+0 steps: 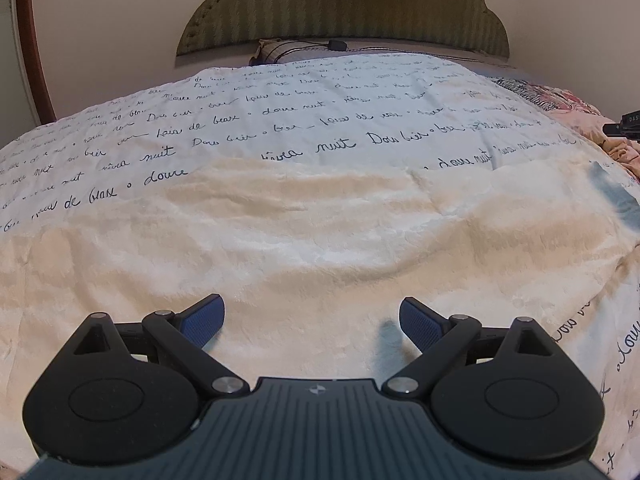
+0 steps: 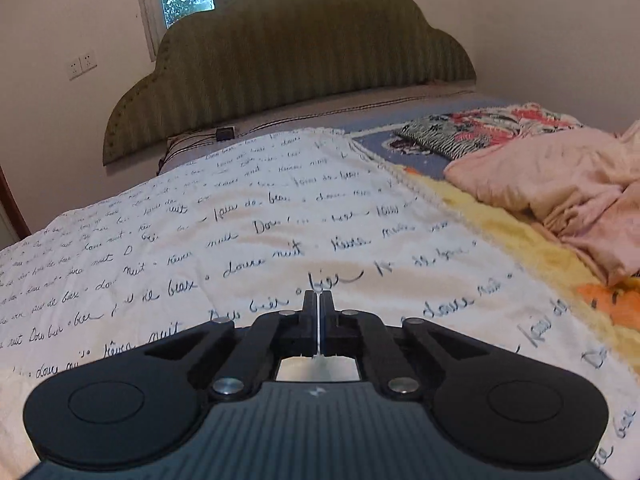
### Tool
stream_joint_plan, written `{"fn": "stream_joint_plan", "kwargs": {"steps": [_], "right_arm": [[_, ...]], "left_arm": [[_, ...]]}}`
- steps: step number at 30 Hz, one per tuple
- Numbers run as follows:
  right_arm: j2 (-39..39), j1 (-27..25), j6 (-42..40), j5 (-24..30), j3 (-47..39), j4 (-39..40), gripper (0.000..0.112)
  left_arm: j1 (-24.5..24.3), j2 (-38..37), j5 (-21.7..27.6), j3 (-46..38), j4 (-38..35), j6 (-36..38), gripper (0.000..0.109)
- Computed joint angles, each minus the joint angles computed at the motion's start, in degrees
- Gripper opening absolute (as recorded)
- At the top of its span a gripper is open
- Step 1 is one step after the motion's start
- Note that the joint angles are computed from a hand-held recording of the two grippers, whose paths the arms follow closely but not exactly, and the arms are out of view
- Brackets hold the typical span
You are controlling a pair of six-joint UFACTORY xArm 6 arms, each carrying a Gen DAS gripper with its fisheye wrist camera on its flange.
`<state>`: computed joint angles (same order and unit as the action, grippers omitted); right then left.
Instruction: Fold towel
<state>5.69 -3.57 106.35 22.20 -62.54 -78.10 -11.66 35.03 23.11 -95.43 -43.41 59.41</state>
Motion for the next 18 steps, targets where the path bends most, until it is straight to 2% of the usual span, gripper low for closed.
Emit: {"fn": "stream_joint_plan", "kwargs": {"steps": [2, 4, 5, 7, 8, 9, 10, 11, 12, 13, 14, 15, 16, 18], "right_arm": [[2.6, -0.5, -3.3, 0.1, -2.7, 3.9, 0.001], [5.3, -0.8, -11.5, 0.8, -4.6, 13.4, 0.004], [5.9, -1.2, -16.3, -0.3, -4.4, 19.2, 0.008], [5.6, -2.4, -19.7, -4.2, -1.9, 23.8, 0.022], [5.1, -3.4, -18.0, -7.6, 0.1, 23.0, 0.04], [4.7, -3.8, -16.3, -9.0, 1.3, 22.4, 0.068], [4.7, -4.1, -15.7, -10.1, 2.1, 21.9, 0.079], [4.8, -4.5, -14.9, -11.4, 2.4, 20.4, 0.083], [5.0, -4.8, -12.3, -12.6, 2.4, 17.1, 0.078], [5.2, -5.4, -9.3, -15.2, 2.3, 13.3, 0.063], [5.5, -5.6, -8.3, -17.4, 2.0, 11.9, 0.017], [5.6, -5.1, -9.7, -17.1, 1.7, 13.0, 0.004], [5.5, -3.9, -13.5, -14.4, 1.4, 15.6, 0.003], [5.2, -2.5, -18.1, -12.5, 1.2, 17.5, 0.001]], "left_arm": [[0.0, -0.1, 0.1, 0.2, 1.5, -1.3, 0.096], [0.2, -0.8, 0.5, 0.7, -0.8, 1.7, 0.096], [0.2, -1.2, 0.1, 1.1, -2.5, 3.5, 0.096], [0.1, -1.2, -0.9, 1.1, -2.9, 3.7, 0.097], [0.2, -0.9, -0.7, 0.8, -2.1, 2.7, 0.097], [0.3, -0.6, 0.0, 0.3, -1.5, 1.6, 0.097], [0.5, -0.3, 1.1, -0.2, -0.8, 0.5, 0.097], [0.6, -0.2, 1.8, -0.5, -0.5, -0.2, 0.097], [0.7, -0.2, 2.5, -0.6, -0.4, -0.7, 0.097], [0.8, -0.2, 2.7, -0.5, -0.4, -0.7, 0.097], [0.7, -0.4, 2.5, -0.3, -0.4, -0.4, 0.097], [0.6, -0.5, 2.0, 0.0, -0.4, -0.1, 0.097], [0.5, -0.8, 1.4, 0.4, -0.4, 0.3, 0.097], [0.5, -1.0, 0.8, 0.7, -1.4, 1.5, 0.097]]}}
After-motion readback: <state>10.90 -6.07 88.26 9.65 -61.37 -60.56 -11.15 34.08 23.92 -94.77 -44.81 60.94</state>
